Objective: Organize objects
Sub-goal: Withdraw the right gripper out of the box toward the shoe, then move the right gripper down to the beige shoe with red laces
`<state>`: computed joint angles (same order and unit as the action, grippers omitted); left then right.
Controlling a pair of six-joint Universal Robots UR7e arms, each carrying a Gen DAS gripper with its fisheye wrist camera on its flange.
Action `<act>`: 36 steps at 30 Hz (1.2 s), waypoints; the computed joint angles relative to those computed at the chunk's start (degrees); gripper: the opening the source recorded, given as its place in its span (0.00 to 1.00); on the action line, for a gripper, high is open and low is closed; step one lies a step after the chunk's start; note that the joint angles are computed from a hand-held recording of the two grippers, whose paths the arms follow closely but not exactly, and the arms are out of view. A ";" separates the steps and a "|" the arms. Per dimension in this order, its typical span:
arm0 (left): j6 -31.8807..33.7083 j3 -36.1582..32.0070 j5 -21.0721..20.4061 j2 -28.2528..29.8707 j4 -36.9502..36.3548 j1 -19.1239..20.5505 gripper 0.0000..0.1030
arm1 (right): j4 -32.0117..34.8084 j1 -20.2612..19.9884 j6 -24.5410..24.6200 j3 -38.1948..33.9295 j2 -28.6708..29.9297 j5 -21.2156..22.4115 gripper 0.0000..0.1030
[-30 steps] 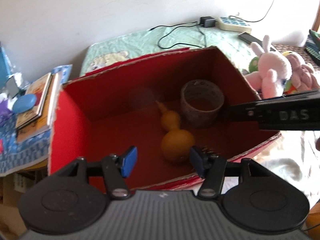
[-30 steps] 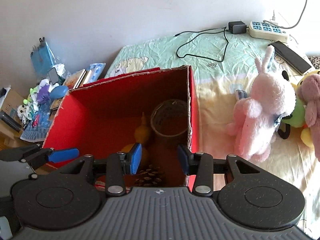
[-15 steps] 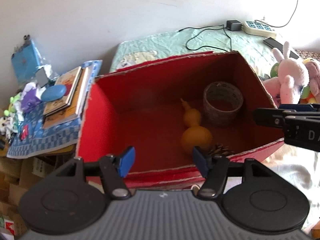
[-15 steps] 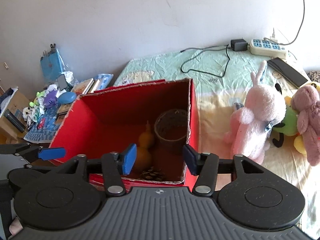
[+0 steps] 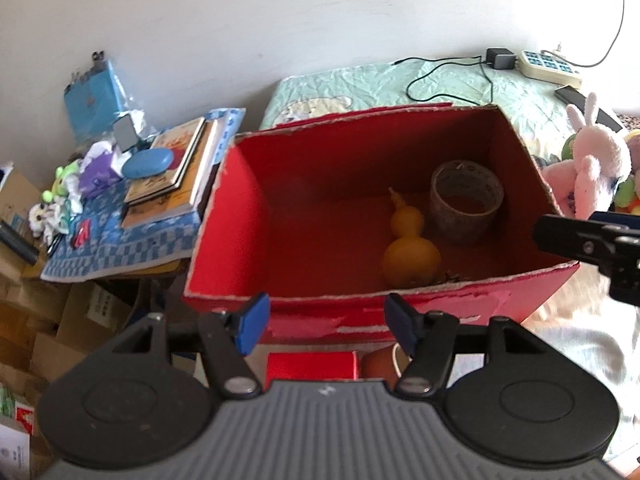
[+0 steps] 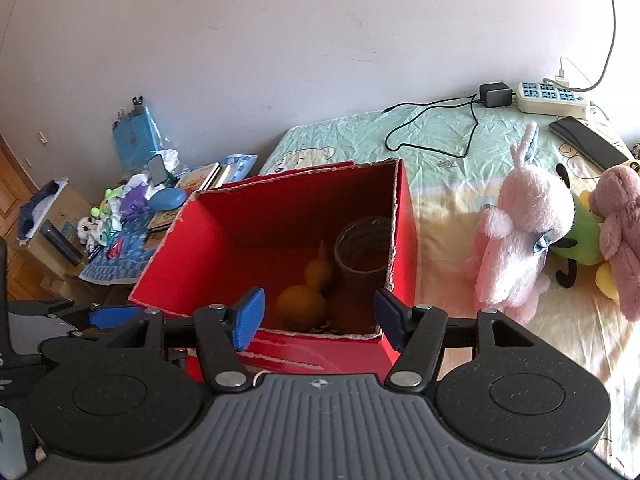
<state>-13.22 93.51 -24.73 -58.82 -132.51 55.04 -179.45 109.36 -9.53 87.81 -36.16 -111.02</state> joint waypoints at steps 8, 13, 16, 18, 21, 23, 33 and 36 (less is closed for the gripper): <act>-6.43 1.25 1.14 -1.03 5.03 -0.69 0.65 | 1.79 -0.41 -0.95 1.44 -1.19 2.39 0.61; -10.41 1.74 1.21 -1.55 8.75 -0.85 0.65 | 3.75 -0.91 -0.37 2.31 -1.92 3.62 0.61; -12.73 1.81 0.89 -1.64 11.22 -0.77 0.65 | 4.93 -1.18 0.31 2.74 -2.24 4.05 0.61; -13.90 1.82 0.62 -1.61 12.57 -0.69 0.65 | 5.56 -1.39 0.84 3.08 -2.40 4.25 0.61; -15.14 1.73 0.17 -1.52 14.30 -0.53 0.65 | 7.01 -1.67 1.64 3.45 -2.65 4.76 0.61; -15.61 1.57 -0.22 -1.42 15.17 -0.34 0.65 | 7.71 -1.70 1.95 3.48 -2.59 4.69 0.61; -18.51 0.76 -2.55 -0.74 19.73 0.57 0.70 | 10.70 -2.35 3.46 3.77 -2.52 4.27 0.61; -19.02 0.57 -2.86 -0.49 20.70 0.84 0.71 | 12.00 -2.54 4.17 3.60 -2.44 4.29 0.61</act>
<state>-32.24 94.08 -27.59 -59.31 -111.81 55.88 -167.45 106.82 -5.36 91.41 -38.61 -106.73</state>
